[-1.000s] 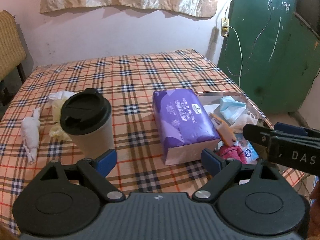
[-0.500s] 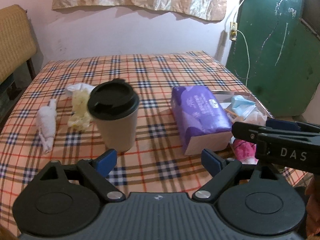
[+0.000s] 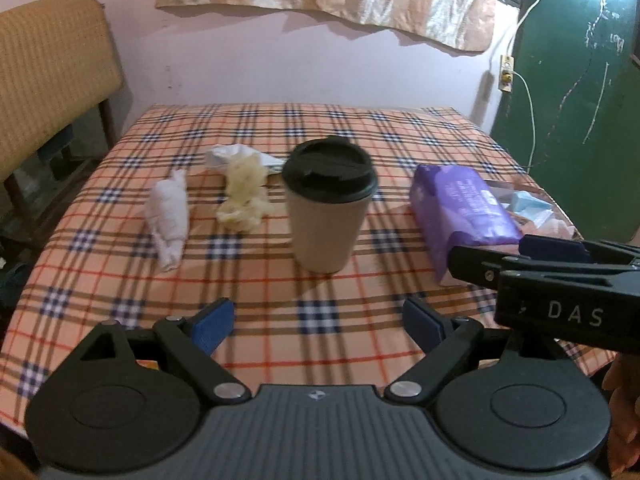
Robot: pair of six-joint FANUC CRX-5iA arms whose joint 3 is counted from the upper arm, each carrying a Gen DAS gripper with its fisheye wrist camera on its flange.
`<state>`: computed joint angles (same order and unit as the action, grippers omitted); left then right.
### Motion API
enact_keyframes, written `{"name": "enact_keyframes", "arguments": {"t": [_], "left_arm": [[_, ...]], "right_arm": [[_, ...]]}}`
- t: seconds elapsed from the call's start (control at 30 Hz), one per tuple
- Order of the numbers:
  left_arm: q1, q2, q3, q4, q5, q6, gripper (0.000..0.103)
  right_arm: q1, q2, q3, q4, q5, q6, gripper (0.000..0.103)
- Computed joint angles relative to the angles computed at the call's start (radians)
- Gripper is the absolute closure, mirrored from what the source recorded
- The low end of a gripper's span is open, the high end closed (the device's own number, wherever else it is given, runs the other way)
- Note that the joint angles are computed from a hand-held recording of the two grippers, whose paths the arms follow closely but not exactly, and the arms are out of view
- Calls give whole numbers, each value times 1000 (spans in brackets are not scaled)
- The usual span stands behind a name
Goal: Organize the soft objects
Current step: 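Move both open tools back over the table toward the yellow tape roll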
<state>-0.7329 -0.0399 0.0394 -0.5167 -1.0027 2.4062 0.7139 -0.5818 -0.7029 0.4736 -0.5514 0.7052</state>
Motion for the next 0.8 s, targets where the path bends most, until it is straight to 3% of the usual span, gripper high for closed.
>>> {"name": "enact_keyframes", "arguments": {"t": [0.4,0.57,0.8], "left_arm": [[19,-157,-178,-27,32,28,9],[3,-172,-227,-103,-18,88,5],[47,-193,-280,-124,8,100,3]], "right_arm": [[158,-11,-96,189,99,-194,17],[180,-8,-94,134,105,-154,17],[182,-6,-99,131,112,-157,17]]}}
